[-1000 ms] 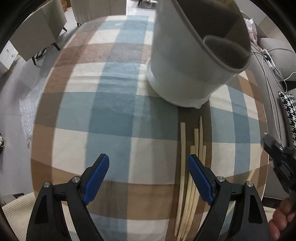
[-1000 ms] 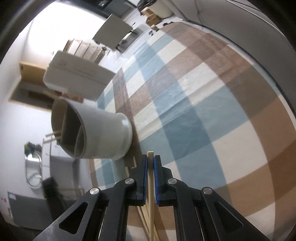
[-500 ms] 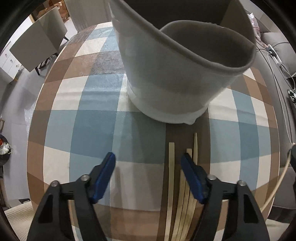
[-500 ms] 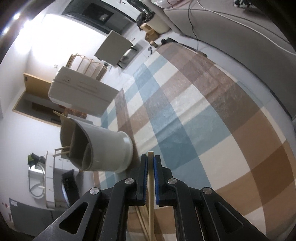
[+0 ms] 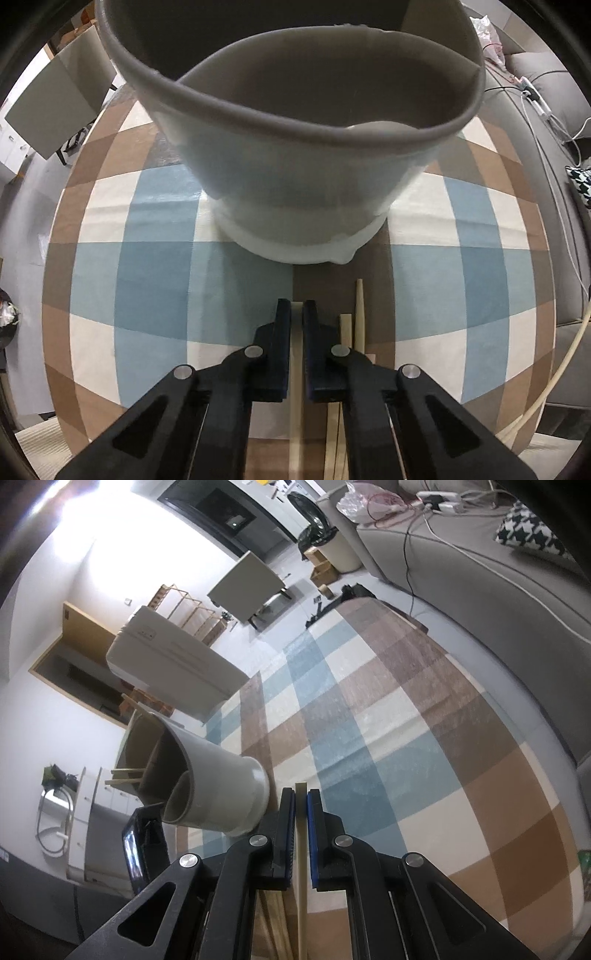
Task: Organize utensils
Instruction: 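Close the left tool on a chopstick while the right tool lifts its chopstick, then raise both held chopsticks upright and carry them over the white holder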
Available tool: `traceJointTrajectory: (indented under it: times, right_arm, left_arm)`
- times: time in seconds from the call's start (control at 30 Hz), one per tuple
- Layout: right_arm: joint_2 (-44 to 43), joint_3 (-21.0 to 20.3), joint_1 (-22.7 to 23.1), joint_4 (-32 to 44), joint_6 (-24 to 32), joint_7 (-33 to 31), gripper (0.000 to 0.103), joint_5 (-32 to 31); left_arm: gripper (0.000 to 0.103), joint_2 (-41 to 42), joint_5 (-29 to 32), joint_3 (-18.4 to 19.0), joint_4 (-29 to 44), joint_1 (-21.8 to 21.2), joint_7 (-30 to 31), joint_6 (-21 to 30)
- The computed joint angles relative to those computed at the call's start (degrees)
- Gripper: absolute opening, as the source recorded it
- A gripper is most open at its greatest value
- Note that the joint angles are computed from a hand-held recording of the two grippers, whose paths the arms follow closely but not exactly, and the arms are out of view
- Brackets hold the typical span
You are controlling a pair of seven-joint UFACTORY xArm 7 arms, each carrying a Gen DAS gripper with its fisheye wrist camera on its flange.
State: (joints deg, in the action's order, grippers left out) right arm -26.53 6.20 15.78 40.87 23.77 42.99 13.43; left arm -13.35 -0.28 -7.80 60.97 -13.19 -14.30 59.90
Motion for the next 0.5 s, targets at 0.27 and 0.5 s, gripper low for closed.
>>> traceJointTrajectory:
  times: [0.27, 0.5]
  right_arm:
    - [0.0, 2.8, -1.0, 1.9, -0.8, -0.8, 0.006, -5.2]
    - [-1.3, 6.8, -1.8, 3.7, -2.5, -1.2, 0.006, -12.0]
  left_arm:
    - [0.002, -7.2, -4.7, 2.3, -3.8, 1.0, 2.2, -3.9]
    - [0.002, -14.3, -8.0, 4.5, -5.6, 0.9, 8.2, -5.1]
